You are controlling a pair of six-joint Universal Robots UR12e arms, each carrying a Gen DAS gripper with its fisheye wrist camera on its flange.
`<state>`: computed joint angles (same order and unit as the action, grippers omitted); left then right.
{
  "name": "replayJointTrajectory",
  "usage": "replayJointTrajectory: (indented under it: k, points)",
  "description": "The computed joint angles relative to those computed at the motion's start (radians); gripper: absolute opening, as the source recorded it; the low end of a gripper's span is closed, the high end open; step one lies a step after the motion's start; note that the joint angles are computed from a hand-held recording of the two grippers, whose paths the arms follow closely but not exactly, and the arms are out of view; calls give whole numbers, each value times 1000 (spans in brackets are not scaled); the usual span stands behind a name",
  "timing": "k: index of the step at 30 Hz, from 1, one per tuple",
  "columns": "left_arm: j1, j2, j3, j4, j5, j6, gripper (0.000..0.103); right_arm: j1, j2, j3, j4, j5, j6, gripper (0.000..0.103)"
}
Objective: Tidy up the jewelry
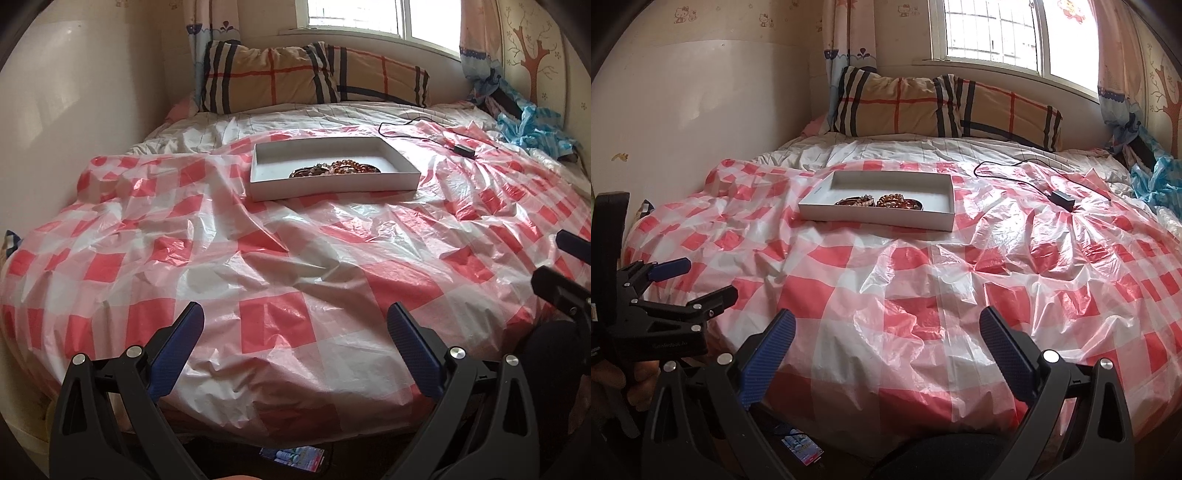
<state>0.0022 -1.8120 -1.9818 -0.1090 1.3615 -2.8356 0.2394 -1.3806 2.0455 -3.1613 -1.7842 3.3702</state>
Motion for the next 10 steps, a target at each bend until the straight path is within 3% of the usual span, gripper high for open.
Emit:
replayJointTrajectory:
  k: [6,10]
  points:
    - [4,-3,26,-91,17,-29,95,-4,-1,0,2,3,2,96]
    - [4,-5,28,-94,22,-40,95,-2,-2,0,4,1,1,96]
